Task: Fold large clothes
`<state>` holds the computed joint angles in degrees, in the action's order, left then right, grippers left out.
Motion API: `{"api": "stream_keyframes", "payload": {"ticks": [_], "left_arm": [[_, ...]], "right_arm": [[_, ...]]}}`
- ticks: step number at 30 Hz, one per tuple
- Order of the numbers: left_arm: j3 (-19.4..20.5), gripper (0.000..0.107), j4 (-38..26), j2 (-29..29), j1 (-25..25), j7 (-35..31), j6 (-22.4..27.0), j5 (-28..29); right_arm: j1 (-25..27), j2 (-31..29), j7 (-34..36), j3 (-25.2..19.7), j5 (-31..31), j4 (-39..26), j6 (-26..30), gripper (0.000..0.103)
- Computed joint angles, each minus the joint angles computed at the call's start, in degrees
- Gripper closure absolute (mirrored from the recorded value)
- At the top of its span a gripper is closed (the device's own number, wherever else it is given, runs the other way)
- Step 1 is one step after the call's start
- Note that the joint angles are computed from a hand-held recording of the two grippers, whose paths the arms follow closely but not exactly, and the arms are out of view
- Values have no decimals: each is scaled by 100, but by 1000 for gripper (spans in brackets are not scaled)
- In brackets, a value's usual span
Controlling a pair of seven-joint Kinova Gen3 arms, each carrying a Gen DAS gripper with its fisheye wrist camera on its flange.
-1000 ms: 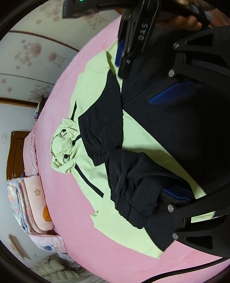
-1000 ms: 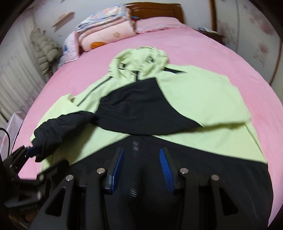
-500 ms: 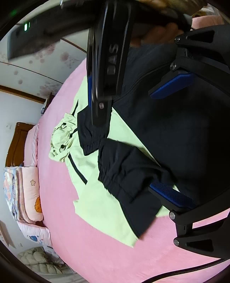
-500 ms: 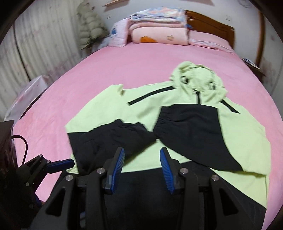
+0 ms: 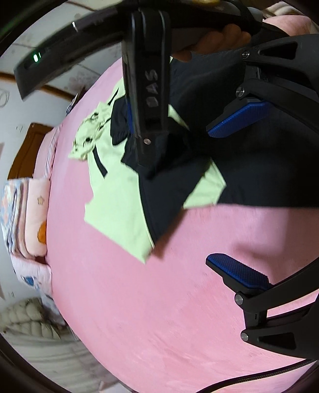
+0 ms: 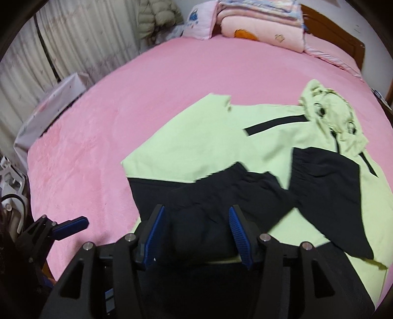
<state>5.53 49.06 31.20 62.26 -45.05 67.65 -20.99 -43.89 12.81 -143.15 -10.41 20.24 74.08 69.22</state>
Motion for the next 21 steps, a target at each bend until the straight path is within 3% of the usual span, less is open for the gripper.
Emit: {"api": "stream_keyframes", "payload": {"ticks": [4, 8, 10, 12, 15, 18, 21], "left_arm": [[-114, 13, 297, -106, -19, 81, -141, 84], [-1027, 13, 336, -97, 352, -226, -276, 850], [-1159, 13, 306, -64, 377, -297, -333, 1023], [-1293, 13, 172, 27, 422, -400, -303, 1148], [-1404, 13, -445, 389, 422, -560, 19, 1277], [-1212, 13, -1241, 820, 299, -543, 432, 1130], [-849, 13, -2038, 1311, 185, -355, 665, 559]], "right_arm": [[-66, 619, 232, 54, -107, -613, 557, 49], [-340, 1043, 335, 295, -13, -1021, 1132, 52], [-467, 975, 311, 364, 158, -942, 1153, 84], [-563, 863, 279, 413, 346, -896, 1238, 89], [-640, 547, 229, 320, 951, -798, 1364, 91], [-620, 115, 137, 217, 1582, -723, 1373, 91], [-1179, -346, 42, 896, 2281, -624, 1365, 91]]}}
